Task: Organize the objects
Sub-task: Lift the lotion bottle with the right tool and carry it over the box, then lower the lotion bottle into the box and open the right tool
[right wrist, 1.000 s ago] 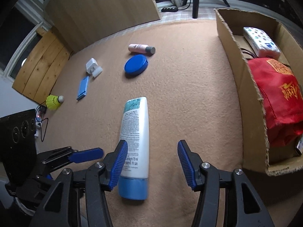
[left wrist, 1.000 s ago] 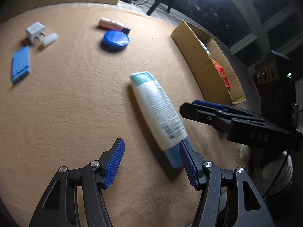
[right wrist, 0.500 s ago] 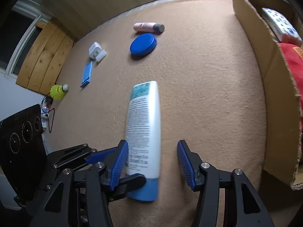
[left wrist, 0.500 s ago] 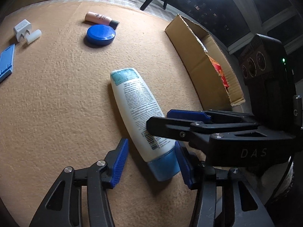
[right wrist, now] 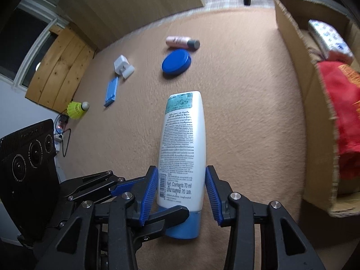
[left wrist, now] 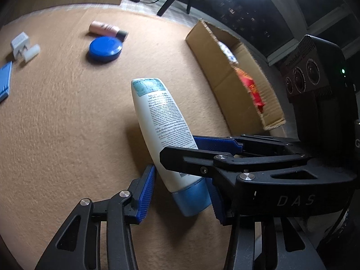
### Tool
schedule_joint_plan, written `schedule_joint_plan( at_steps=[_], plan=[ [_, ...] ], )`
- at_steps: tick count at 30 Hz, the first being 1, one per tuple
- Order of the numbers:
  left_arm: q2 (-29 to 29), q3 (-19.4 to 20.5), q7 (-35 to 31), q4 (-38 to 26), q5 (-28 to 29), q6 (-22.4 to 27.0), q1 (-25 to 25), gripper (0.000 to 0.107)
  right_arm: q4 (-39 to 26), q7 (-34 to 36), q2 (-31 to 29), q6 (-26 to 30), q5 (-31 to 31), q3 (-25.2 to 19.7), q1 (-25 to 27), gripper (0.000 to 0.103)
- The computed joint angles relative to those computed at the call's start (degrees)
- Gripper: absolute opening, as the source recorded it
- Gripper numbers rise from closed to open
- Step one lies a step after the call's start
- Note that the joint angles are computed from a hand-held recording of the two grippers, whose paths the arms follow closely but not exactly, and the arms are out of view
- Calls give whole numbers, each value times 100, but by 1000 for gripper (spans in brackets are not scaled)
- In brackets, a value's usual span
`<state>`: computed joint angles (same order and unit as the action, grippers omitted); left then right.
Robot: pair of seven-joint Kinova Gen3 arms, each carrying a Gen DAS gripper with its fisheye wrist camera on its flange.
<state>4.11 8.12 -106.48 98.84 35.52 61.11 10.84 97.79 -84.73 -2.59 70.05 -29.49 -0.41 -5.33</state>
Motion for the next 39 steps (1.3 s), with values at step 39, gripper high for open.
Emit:
schedule_joint_plan(
  at_steps=[39],
  plan=[
    [2037,719,1801,-3682,-1829,-167,2291,56,-996,1001,-210,625,469,1075,1786,50]
  ],
)
